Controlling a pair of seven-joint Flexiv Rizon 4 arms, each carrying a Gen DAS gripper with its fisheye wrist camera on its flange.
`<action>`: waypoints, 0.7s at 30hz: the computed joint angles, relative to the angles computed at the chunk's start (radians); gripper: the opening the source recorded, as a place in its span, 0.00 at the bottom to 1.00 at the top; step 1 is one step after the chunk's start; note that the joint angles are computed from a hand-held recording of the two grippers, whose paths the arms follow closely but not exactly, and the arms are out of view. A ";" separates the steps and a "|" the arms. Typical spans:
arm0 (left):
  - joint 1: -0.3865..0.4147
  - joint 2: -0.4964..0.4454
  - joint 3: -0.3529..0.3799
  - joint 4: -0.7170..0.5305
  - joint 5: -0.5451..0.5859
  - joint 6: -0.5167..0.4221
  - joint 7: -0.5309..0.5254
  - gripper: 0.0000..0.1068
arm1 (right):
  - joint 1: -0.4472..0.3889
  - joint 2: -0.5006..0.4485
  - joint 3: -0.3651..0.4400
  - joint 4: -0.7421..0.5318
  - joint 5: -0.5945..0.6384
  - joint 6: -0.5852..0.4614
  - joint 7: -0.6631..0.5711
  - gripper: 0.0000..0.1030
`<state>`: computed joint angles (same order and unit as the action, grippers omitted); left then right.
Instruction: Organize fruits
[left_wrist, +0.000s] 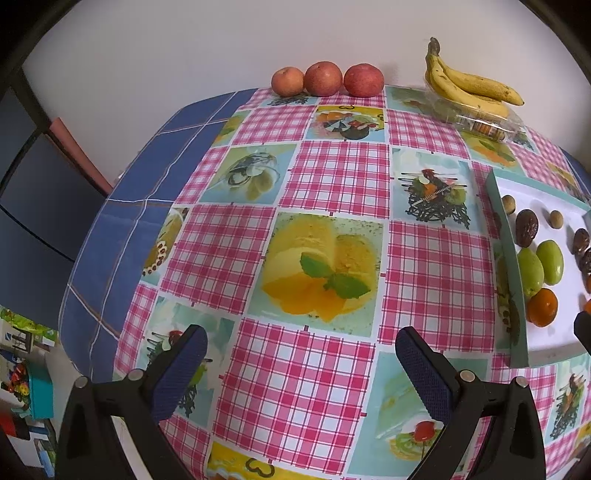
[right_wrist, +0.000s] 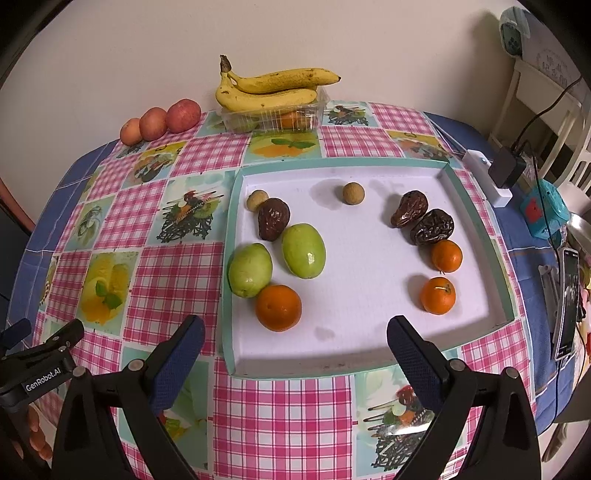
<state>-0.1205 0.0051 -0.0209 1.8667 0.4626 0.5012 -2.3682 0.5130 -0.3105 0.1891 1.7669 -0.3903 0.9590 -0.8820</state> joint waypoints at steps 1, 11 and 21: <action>0.000 0.000 0.000 0.000 0.000 0.000 -0.001 0.96 | 0.000 0.000 -0.001 0.000 -0.001 -0.001 0.002 0.96; 0.003 0.004 0.001 0.005 -0.003 0.005 -0.010 0.96 | 0.002 -0.003 -0.001 -0.006 -0.002 -0.016 0.008 0.96; 0.004 0.006 0.000 0.006 -0.001 0.011 -0.023 0.96 | 0.005 -0.001 -0.002 -0.003 -0.009 -0.026 0.009 0.96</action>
<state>-0.1163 0.0115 -0.0212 1.8725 0.4618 0.5117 -2.3913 0.5176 -0.3111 0.1874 1.7636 -0.3995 0.9328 -0.8728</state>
